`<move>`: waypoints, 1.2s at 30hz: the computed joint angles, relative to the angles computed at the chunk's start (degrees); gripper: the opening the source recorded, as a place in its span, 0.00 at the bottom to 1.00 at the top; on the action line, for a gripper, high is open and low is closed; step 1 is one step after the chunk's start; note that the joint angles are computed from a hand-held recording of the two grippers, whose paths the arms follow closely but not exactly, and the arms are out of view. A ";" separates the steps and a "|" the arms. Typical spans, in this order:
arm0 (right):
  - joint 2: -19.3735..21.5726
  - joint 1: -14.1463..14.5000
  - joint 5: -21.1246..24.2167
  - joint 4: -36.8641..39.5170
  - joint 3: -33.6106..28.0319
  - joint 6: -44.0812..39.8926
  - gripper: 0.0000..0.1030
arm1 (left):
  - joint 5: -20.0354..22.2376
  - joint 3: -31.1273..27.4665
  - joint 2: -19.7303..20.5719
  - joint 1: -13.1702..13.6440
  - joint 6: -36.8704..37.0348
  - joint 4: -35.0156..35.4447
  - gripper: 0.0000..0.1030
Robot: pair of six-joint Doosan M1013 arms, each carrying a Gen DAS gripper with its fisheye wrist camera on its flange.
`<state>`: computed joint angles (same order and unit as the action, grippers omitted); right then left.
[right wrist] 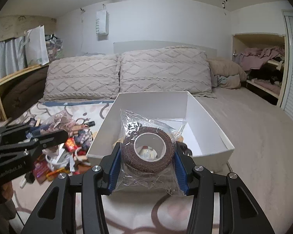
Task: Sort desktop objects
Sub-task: 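Lower the candy bag into the box with the left tool while the right tool lowers the tape roll inside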
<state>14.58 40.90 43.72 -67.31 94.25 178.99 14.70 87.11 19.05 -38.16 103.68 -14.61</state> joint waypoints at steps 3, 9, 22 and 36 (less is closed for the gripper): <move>0.52 -1.27 -0.24 0.57 -1.05 -1.81 0.48 | 1.21 -1.77 1.22 -0.06 -0.14 -0.24 0.27; 1.76 -3.38 -0.45 -1.80 -3.14 -2.90 0.48 | 4.11 -5.44 3.84 0.03 -0.08 -1.61 0.27; 6.70 -9.76 -2.38 10.39 -11.73 -13.31 0.48 | 7.89 -10.66 7.55 -0.04 -1.58 -0.11 0.27; 10.61 -14.31 0.59 31.86 -18.17 -27.26 0.48 | 10.42 -17.22 10.16 -0.97 -1.48 4.76 0.27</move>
